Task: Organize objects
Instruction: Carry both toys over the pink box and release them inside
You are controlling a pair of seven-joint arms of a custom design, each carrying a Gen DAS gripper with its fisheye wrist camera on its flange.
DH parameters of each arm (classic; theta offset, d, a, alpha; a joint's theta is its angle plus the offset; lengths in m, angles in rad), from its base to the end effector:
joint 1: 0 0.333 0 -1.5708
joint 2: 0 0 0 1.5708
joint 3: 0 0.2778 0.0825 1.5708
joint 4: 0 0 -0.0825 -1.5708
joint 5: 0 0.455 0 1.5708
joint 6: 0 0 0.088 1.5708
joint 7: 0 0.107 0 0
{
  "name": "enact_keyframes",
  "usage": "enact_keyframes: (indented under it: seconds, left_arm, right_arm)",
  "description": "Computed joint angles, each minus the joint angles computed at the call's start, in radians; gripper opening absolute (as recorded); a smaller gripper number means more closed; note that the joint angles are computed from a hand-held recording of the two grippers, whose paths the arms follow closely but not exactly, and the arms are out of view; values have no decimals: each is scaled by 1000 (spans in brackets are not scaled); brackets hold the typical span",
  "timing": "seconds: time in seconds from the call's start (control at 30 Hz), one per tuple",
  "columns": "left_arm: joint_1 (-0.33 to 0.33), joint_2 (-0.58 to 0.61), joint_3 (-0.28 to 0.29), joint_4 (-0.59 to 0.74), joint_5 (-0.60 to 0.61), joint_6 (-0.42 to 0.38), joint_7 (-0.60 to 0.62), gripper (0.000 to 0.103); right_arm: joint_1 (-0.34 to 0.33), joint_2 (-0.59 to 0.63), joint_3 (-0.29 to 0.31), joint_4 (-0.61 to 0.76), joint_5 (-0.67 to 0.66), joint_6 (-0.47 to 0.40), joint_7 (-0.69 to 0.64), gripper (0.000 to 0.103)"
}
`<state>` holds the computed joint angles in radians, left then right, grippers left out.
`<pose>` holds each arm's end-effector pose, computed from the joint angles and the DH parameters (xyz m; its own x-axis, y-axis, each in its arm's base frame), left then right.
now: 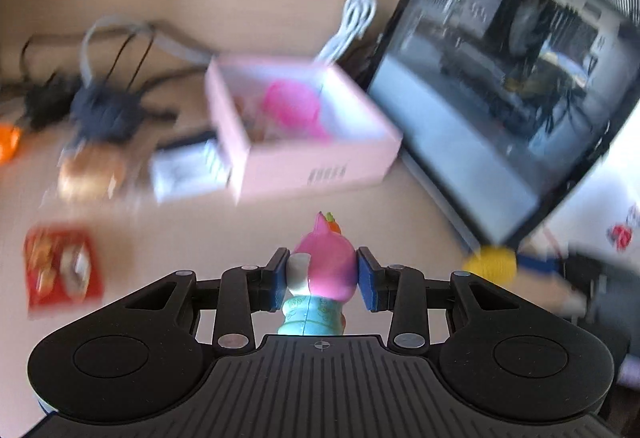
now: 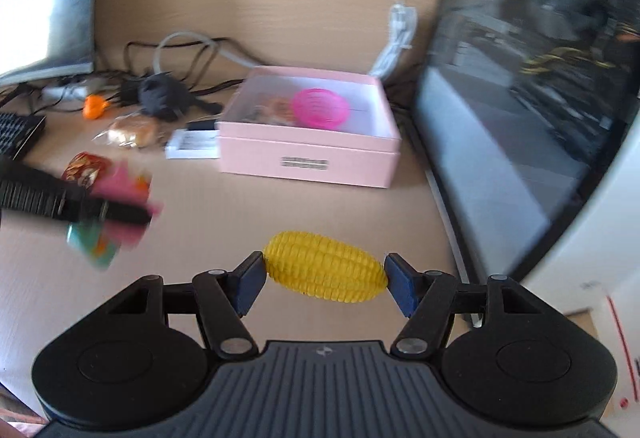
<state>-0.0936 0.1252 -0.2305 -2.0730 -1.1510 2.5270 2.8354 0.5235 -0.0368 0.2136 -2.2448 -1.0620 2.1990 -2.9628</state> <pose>0.6171 -0.1966 0.3221 -0.7082 -0.6340 0.3107 -0.6264 0.3611 -0.6908 0.4535 0.3703 0.3156 -0.3858 -0.9139 0.1264 -0.6506 0.1724 -0.7396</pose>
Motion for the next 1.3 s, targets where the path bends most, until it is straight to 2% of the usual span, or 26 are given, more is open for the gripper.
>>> enact_keyframes:
  seconds: [0.1, 0.3, 0.37, 0.4, 0.43, 0.47, 0.5, 0.53, 0.57, 0.63, 0.7, 0.77, 0.83, 0.9, 0.97, 1.03, 1.1, 1.2, 1.3]
  left_arm:
    - [-22, 65, -25, 108, -10, 48, -15, 40]
    - [-65, 277, -87, 385, 95, 202, -221, 41]
    - [-59, 368, -126, 492, 117, 231, -253, 41]
    - [-85, 415, -118, 546, 147, 259, -247, 44]
    - [-145, 467, -77, 598, 247, 313, -275, 44]
    - [-224, 511, -1, 642, 399, 345, -374, 43]
    - [-269, 549, 44, 676, 491, 361, -442, 43]
    - [-279, 575, 54, 702, 513, 358, -485, 43]
    - [-258, 588, 30, 714, 490, 351, -497, 43]
    - [-170, 598, -72, 708, 422, 355, -465, 43]
    - [-145, 589, -86, 682, 430, 347, -508, 43]
    - [-97, 568, -126, 637, 424, 348, -506, 43]
    - [-2, 520, -215, 544, 366, 384, -447, 43]
    - [127, 462, -327, 437, 284, 407, -360, 43]
    - [220, 380, -391, 323, 207, 426, -284, 43]
    - [260, 298, -387, 230, 150, 415, -243, 43]
    - [264, 228, -351, 147, 125, 404, -237, 43]
    - [228, 152, -267, 50, 156, 416, -286, 43]
    - [204, 93, -194, -28, 157, 427, -338, 43]
  right_arm:
    - [0, -49, 7, -45, -2, -20, 34, 65]
    - [-33, -84, 12, -92, -43, 29, 50, 65]
    - [-46, -84, 8, -99, -52, 53, 52, 65]
    - [-52, -87, 5, -106, -59, 70, 57, 65]
    - [-58, -88, 4, -109, -64, 82, 62, 65]
    - [-64, -90, 2, -113, -67, 95, 66, 65]
    - [-70, -91, -1, -118, -69, 109, 68, 65]
    - [-78, -90, -5, -122, -69, 125, 67, 65]
    - [-83, -89, -7, -125, -69, 137, 64, 65]
    - [-94, -87, -10, -131, -80, 159, 60, 65]
    - [-107, -84, -14, -140, -117, 191, 79, 65]
    - [-118, -56, -31, -122, -64, 225, 29, 65]
    - [-126, -40, -36, -110, -86, 251, 0, 65]
    - [-130, -28, -41, -96, -131, 259, -5, 65]
    - [-145, -11, -60, -73, -157, 309, -10, 65]
    - [-159, 25, -77, -21, -211, 328, -17, 65]
    - [-166, 57, -94, 31, -270, 333, -11, 65]
    - [-171, 127, -126, 141, -387, 340, 12, 65]
    - [-173, 209, -164, 259, -428, 367, 16, 66]
